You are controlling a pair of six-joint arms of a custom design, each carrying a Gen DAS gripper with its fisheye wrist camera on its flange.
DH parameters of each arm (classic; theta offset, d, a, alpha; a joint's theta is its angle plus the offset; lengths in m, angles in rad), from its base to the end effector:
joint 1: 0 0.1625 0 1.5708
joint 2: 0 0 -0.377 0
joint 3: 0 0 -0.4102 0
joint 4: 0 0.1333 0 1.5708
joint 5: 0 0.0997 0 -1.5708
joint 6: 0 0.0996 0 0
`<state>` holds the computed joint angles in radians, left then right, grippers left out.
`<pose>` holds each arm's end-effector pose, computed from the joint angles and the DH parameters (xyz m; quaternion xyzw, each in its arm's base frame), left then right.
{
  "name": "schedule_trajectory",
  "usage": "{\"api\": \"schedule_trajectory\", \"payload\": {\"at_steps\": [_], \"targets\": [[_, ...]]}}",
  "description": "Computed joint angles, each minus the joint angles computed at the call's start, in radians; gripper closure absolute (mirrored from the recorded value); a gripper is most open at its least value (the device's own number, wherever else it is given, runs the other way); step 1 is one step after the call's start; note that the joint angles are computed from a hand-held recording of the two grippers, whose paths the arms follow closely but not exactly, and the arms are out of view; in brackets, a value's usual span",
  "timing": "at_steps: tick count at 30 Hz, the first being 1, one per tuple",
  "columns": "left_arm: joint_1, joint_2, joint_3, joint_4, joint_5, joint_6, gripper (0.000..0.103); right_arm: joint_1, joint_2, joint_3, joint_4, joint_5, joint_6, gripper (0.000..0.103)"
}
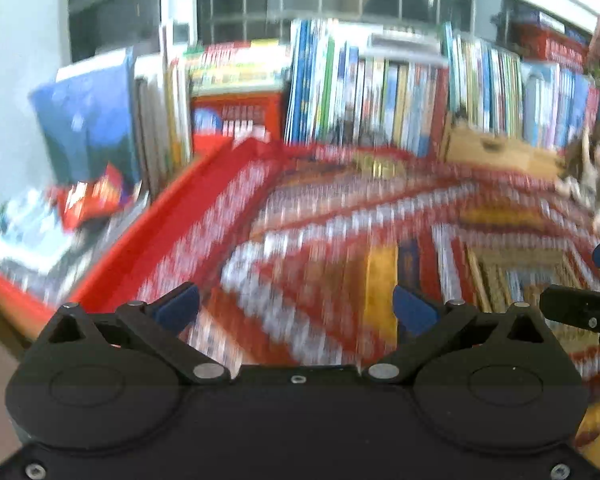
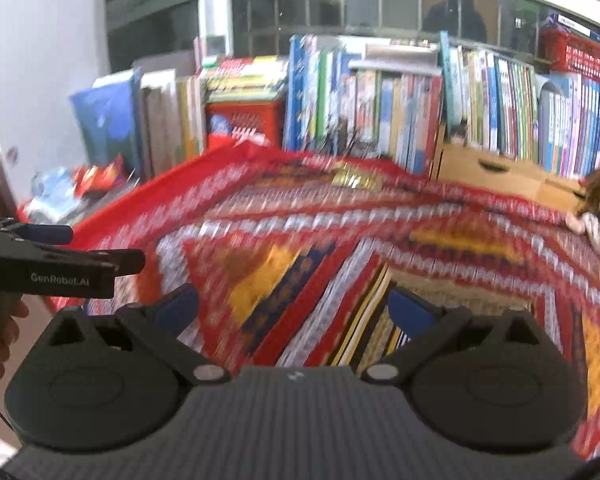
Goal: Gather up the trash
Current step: 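Move both tools back over the blanket toward the gold foil wrappers, then lower the left tool onto the crumpled gold foil wrapper and close it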
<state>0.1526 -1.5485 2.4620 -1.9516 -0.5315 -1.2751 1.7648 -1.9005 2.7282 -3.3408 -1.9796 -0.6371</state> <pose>-0.2823 -0.2651 0.1206 0.1902 0.8259 -0.4163 0.3292 0.1475 -0.2645 0.2440 0.2679 -0.8354 0.3939 0.2741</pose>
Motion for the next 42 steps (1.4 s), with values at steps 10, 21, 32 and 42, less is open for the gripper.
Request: {"api": "schedule_trajectory", "payload": {"at_steps": [10,21,32,42], "targets": [[0.31,0.518,-0.363,-1.033,0.144,0.943,0.0,-0.103,0.308,-0.377,-0.046,0.201,-0.125,0.0],[0.51,0.819,-0.717,-1.093,0.072,1.13,0.0,-0.21,0.593,-0.67,-0.023,0.162,-0.215,0.0],[0.653,1.073,-1.031,-0.943,0.014,1.142,0.001,-0.291,0.709,-0.818,0.079,0.126,-0.179,0.0],[0.735,1.263,-1.334,-0.807,-0.025,1.121,0.029,-0.339,0.74,-0.855,0.138,0.123,-0.107,0.0]]}}
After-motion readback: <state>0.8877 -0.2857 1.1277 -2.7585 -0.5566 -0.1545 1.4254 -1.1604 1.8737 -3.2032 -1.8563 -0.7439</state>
